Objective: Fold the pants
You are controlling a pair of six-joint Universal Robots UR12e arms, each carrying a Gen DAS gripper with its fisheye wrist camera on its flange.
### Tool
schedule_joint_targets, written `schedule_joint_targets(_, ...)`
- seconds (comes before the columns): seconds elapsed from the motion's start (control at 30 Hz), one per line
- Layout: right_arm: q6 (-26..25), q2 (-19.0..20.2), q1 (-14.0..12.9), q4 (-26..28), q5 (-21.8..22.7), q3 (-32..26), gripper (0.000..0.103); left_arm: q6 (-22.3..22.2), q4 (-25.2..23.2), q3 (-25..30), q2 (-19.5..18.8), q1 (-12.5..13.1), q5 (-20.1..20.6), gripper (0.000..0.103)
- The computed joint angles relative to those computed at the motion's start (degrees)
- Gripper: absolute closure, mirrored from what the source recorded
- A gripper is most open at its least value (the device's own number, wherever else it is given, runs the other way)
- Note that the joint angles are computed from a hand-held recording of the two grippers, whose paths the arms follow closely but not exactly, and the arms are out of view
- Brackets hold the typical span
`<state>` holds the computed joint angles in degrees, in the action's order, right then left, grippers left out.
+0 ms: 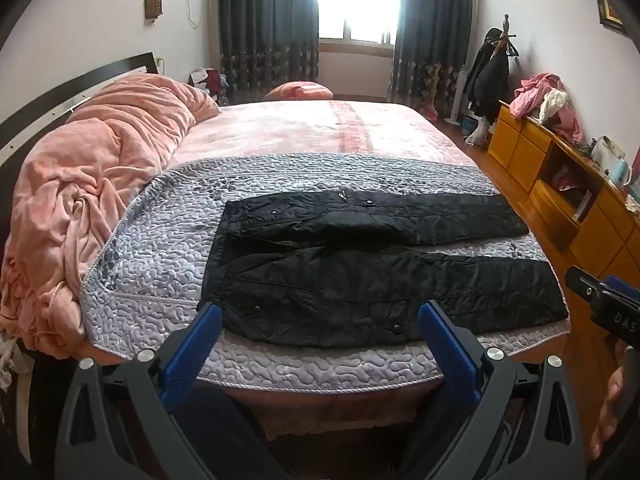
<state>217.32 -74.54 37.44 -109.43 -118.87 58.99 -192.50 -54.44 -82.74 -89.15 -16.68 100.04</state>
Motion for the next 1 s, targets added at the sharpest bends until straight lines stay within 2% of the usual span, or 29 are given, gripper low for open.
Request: schedule_joint_targets(1.0,-0.3,0.1,-0.2,0.1,0.2,0.0,0.002,0.1,0.4,-0.1,0.0,-0.1,0.5,0.004)
